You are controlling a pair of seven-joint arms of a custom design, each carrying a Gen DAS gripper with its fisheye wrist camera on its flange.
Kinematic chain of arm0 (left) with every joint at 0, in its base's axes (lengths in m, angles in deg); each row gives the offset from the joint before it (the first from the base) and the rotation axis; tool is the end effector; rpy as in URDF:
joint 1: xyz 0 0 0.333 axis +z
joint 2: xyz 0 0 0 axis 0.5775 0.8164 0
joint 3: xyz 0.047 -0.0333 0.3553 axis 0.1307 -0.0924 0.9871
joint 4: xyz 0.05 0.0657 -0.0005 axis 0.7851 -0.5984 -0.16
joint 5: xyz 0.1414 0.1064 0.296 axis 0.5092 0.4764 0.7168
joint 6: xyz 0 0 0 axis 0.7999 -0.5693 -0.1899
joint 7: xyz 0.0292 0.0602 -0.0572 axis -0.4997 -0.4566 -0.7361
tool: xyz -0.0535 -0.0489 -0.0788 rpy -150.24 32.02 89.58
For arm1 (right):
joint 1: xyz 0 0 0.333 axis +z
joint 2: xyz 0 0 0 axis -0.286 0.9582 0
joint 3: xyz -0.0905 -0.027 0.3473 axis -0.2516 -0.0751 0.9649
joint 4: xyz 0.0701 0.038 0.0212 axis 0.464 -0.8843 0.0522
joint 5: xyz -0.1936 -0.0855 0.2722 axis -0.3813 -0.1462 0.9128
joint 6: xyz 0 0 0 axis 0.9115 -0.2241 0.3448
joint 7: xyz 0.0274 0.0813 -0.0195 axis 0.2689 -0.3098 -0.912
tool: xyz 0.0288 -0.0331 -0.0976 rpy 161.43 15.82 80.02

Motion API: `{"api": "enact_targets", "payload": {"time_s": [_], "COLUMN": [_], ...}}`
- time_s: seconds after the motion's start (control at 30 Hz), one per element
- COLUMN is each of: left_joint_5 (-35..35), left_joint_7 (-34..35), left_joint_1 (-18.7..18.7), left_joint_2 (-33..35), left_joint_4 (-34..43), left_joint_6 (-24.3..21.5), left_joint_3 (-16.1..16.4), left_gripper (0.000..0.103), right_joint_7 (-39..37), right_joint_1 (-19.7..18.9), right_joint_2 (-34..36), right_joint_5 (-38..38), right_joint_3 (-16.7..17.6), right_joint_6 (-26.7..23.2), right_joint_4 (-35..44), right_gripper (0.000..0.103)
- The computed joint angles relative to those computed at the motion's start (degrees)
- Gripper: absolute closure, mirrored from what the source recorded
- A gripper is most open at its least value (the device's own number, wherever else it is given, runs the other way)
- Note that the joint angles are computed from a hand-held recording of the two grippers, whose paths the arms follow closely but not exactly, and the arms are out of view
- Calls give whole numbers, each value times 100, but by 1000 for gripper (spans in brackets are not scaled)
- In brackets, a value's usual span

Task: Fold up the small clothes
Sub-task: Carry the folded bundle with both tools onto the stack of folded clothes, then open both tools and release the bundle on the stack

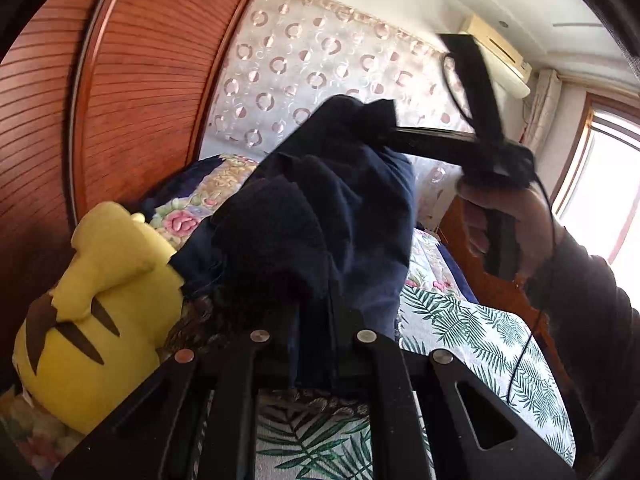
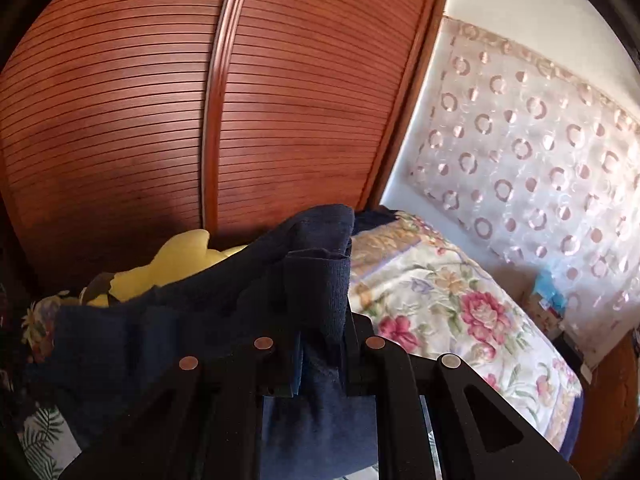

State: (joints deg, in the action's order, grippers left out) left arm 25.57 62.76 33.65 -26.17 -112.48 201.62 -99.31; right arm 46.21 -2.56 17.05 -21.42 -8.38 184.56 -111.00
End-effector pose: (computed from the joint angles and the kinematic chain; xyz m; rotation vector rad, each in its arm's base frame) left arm 0.3579 -0.1498 0.5230 -1.7477 1.6757 -1.3524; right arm 0.5563 0.1505 0.6925 -2.1118 0.8001 -0.7731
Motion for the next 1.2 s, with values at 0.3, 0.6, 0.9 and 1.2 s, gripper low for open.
{"api": "enact_targets", "payload": {"time_s": [0.3, 0.6, 0.9, 1.2], "left_joint_5": [-158, -683, -736, -126], "left_joint_7": [25, 463, 583, 383], "left_joint_1": [109, 605, 1096, 1064], "left_joint_2": [106, 6, -443, -1247], "left_joint_4": [-62, -83, -156, -258], "left_joint_6": [-43, -295, -650, -873], "left_joint_3": [-63, -759, -1204, -1247], "left_gripper": [91, 91, 60, 24], "right_joint_7": [1380, -308, -274, -962], "right_joint_1": [-105, -334, -10, 370], "right_joint_2": [448, 312, -323, -2013], "right_joint_5": [-802, 818, 1273, 2516], "right_joint_3": [-187, -61, 69, -236], "right_joint_6": [-118, -117, 1038, 1292], "right_joint_4": [430, -489, -1607, -3189], "right_gripper": [56, 56, 56, 56]}}
